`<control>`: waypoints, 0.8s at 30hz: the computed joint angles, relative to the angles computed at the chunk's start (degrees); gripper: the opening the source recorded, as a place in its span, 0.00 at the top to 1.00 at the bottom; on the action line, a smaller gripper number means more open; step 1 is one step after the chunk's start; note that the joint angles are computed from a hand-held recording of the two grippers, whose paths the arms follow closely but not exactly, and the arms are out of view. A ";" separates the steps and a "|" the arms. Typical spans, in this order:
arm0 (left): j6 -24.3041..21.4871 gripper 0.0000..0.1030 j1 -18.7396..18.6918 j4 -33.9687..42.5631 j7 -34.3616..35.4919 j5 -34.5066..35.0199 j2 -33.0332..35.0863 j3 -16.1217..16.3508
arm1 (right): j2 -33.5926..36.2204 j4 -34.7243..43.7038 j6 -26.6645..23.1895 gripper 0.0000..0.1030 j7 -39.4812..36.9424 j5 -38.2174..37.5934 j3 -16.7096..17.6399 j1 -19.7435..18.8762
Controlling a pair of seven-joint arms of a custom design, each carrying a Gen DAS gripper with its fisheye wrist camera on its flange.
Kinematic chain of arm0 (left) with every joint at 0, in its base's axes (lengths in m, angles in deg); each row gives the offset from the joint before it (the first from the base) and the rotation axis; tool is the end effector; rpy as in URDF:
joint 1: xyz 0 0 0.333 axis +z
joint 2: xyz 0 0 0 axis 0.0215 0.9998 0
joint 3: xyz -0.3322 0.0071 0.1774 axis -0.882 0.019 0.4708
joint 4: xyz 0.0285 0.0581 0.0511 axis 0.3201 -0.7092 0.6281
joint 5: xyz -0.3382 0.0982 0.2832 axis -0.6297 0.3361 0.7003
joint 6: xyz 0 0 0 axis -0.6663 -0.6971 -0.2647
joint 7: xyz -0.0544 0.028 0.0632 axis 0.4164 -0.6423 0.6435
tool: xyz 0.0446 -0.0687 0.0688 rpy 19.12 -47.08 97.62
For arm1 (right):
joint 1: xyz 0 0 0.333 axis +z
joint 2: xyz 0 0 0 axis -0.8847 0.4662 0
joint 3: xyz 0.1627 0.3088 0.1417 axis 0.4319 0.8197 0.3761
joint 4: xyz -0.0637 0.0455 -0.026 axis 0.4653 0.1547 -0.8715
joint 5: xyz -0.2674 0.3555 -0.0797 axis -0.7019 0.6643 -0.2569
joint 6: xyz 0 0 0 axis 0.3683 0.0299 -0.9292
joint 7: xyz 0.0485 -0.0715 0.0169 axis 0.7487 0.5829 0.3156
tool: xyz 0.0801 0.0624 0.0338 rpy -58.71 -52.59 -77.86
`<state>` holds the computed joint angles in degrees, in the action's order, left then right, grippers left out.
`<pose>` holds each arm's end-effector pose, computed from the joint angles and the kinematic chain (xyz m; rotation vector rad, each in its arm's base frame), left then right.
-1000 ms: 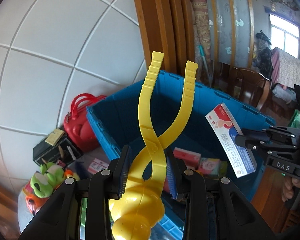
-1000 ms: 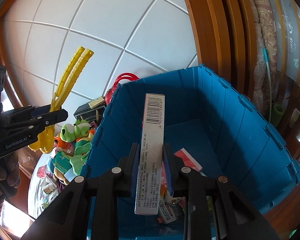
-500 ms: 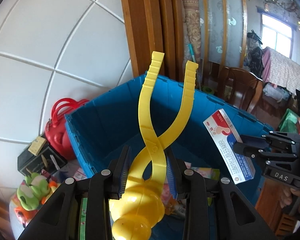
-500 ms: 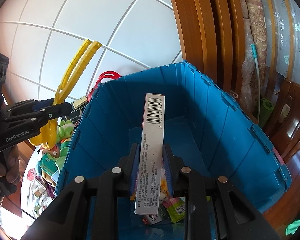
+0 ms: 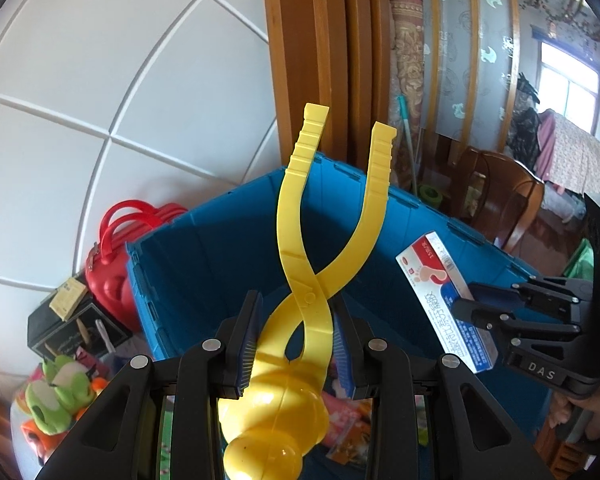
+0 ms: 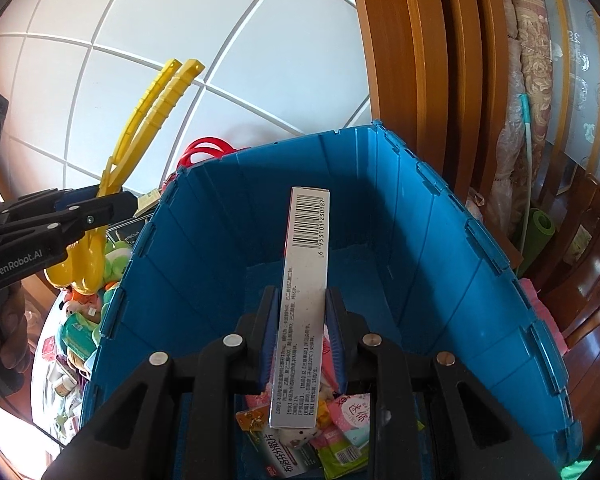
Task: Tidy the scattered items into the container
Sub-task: 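Open both tools to drop the tongs toy and medicine box into the crate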
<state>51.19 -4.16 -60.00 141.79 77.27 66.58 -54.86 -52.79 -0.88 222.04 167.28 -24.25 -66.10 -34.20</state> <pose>0.6755 -0.1730 0.7664 -1.3131 2.1095 -0.8893 0.6534 0.4022 0.6893 -1.7662 1.5464 -0.4804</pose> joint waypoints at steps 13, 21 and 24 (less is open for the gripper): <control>-3.22 0.04 -1.27 14.77 -8.19 7.91 9.80 0.87 | 5.83 8.55 -2.15 0.00 1.71 -4.28 -3.02 2.18; -2.20 0.01 -0.17 9.10 -7.43 6.49 5.99 0.40 | 3.99 6.24 -2.21 0.00 1.46 -5.18 -2.27 2.04; -2.20 0.01 0.21 6.88 -7.82 5.35 4.26 0.43 | 2.94 4.88 -1.37 0.00 1.01 -4.49 -1.57 1.92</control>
